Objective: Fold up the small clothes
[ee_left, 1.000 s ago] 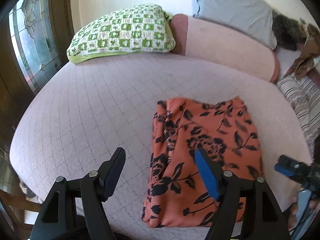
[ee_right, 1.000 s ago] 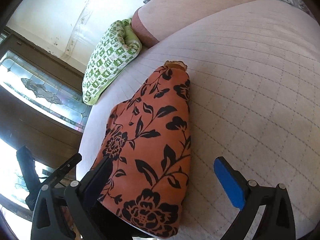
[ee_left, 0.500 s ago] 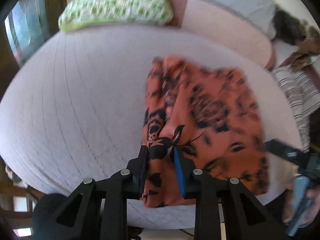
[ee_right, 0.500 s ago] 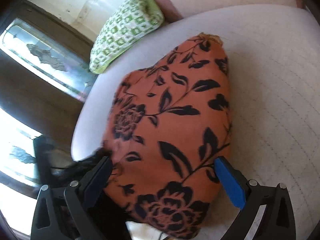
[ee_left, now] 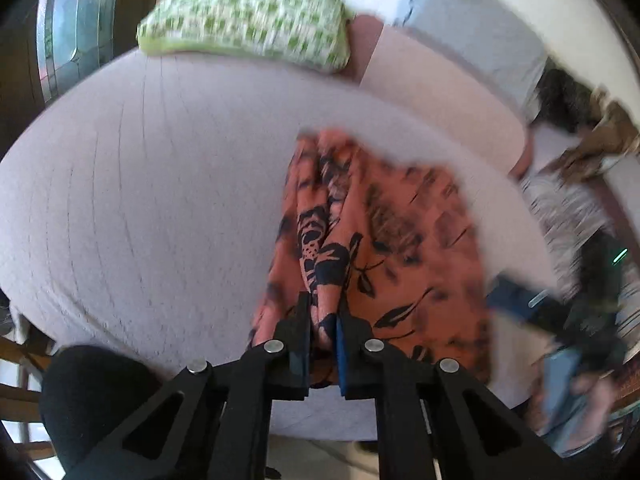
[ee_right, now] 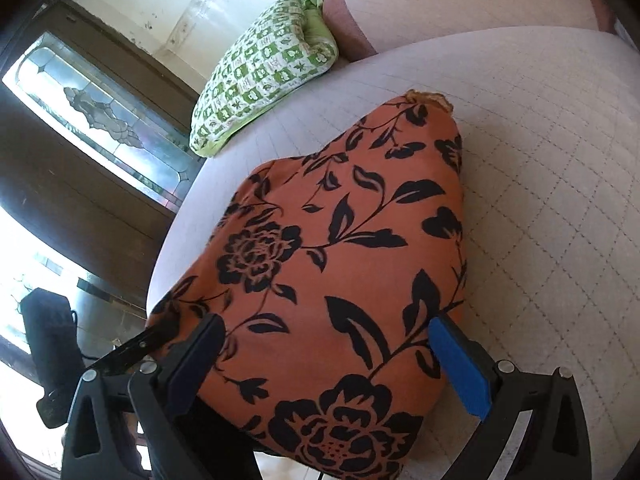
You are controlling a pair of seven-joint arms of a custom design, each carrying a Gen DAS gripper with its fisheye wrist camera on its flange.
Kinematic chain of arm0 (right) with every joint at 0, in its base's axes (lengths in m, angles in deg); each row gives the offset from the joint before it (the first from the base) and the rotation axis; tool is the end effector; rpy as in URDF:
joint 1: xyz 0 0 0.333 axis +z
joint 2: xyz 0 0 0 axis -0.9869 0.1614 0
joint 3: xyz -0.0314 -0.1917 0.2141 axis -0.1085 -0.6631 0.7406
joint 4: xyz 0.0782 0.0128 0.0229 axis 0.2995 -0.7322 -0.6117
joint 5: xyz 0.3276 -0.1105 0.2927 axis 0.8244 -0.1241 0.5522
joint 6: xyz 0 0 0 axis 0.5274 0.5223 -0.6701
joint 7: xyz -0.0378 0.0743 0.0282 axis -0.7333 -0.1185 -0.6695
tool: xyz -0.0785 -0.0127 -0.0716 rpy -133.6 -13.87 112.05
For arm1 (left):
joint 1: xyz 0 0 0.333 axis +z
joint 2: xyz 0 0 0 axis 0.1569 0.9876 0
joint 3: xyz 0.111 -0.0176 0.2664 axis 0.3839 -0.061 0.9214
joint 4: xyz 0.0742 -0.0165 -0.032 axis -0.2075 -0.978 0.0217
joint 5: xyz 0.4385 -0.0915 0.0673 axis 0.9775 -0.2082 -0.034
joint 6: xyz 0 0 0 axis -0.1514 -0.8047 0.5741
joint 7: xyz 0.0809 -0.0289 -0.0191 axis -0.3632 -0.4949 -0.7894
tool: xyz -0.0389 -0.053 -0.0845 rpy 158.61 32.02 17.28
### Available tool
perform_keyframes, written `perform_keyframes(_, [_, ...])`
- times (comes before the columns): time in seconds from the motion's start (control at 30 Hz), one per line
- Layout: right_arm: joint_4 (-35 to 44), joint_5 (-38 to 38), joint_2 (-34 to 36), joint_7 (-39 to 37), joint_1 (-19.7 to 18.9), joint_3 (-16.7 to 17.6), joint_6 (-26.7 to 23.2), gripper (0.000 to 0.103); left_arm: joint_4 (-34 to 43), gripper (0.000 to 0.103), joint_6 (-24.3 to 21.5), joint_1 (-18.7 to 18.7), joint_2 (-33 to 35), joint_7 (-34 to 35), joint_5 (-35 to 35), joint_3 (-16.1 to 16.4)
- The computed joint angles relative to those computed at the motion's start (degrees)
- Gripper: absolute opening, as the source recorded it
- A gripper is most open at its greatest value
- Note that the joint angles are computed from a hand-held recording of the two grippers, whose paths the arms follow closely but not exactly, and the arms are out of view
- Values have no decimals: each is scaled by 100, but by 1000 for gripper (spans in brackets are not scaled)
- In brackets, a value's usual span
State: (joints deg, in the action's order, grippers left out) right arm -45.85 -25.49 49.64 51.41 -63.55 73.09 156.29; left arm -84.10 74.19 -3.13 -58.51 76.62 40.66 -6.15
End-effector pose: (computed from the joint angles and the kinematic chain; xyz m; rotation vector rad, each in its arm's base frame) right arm 0.6064 0.2783 0.3924 -1.9341 1.3610 0.3036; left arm 0.4328 -0.1696 0.4387 -2.3520 1.4706 -0.7734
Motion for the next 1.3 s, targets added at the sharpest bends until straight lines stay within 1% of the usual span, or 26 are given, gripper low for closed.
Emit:
perform_keyframes(0.03, [37, -69, 35, 114, 118, -119, -10, 103, -23, 12, -66, -2, 246, 245, -480, 47])
perform_keyframes(0.07, [57, -137, 55, 190, 114, -135, -38, 103, -186, 14, 187, -163, 292, 201, -709, 288])
perform_keyframes(0.1, [86, -237, 86, 281, 2, -36, -59, 103, -223, 14, 241, -196, 209, 62, -589, 329])
perform_keyframes(0.13, [88, -319, 79, 328, -2, -34, -64, 103, -146, 15, 172, -80, 143, 0, -431, 170])
perform_keyframes(0.2, [74, -146, 25, 135, 149, -215, -118, 103, -1, 15, 13, 70, 160, 21, -86, -50])
perform_keyframes(0.27, [100, -145, -1, 84, 145, -181, -36, 103, 38, 15, -10, -28, 296, 114, -180, 65])
perform_keyframes(0.33, [216, 10, 17, 26, 143, -186, -82, 103, -127, 15, 216, -137, 272, 167, -448, 256])
perform_keyframes(0.4, [298, 330, 14, -262, 108, -162, -120, 103, -168, 15, 261, -141, 234, 171, -504, 250])
perform_keyframes(0.47, [441, 531, 122, -344, 98, -133, -287, 103, -151, 17, 92, -72, 103, 67, -448, 142])
perform_keyframes(0.5, [681, 445, 366, -242, 106, -148, -564, 103, -115, 18, -3, -5, 18, -41, -380, 64])
perform_keyframes(0.53, [916, 148, 633, -60, 91, -157, -908, 103, -47, 18, -151, 161, -132, -275, -181, -132])
perform_keyframes(0.57, [1004, -162, 837, 206, 153, -179, -936, 103, -41, 19, -181, 249, -303, -387, 2, -230])
perform_keyframes(0.6, [983, -142, 840, 83, 15, -29, -871, 103, -16, 26, -136, 366, -439, -509, 252, -375])
perform_keyframes(0.63, [797, 153, 691, -133, 62, -49, -650, 103, 34, 40, -41, 539, -562, -673, 586, -584])
perform_keyframes(0.7, [818, 13, 659, 188, 75, -46, -674, 103, 157, 46, 221, 704, -539, -873, 1038, -761])
perform_keyframes(0.77, [920, 60, 746, 245, 37, -47, -780, 103, 382, 46, 390, 482, -60, -461, 1120, -497])
perform_keyframes(0.8, [956, 97, 773, 284, 7, -40, -816, 103, 562, 37, 226, 299, 285, -180, 986, -311])
perform_keyframes(0.83, [981, 161, 781, 338, -28, -42, -880, 103, 793, 22, -75, 66, 756, 160, 659, -51])
perform_keyframes(0.87, [1030, 129, 792, 444, -45, -51, -975, 103, 928, 20, -242, 21, 1047, 272, 470, 25])
perform_keyframes(0.93, [1122, 121, 770, 525, -101, -64, -1125, 103, 810, 21, -14, 195, 1099, 129, 643, -127])
perform_keyframes(1.03, [1188, 696, 666, -4, -208, -11, -1006, 103, 805, 22, -222, 165, 963, 251, 643, -151])
perform_keyframes(1.13, [1770, 879, 1101, -160, -313, 60, -1031, 103, 934, 22, -139, 196, 1175, 225, 618, -170])
perform_keyframes(1.2, [2621, 390, 1932, 428, -297, 17, -1321, 103, 992, 22, -115, 203, 1246, 272, 621, -153])
perform_keyframes(1.23, [2872, 42, 2291, 978, -354, 121, -1283, 102, 998, 22, -165, 205, 1242, 291, 627, -160])
perform_keyframes(1.27, [2923, 95, 2476, 1352, -443, 201, -1227, 102, 963, 22, -236, 201, 1171, 308, 627, -161])
perform_keyframes(1.3, [2890, 216, 2461, 1325, -703, 481, -1146, 103, 947, 22, -246, 192, 1143, 320, 604, -152])
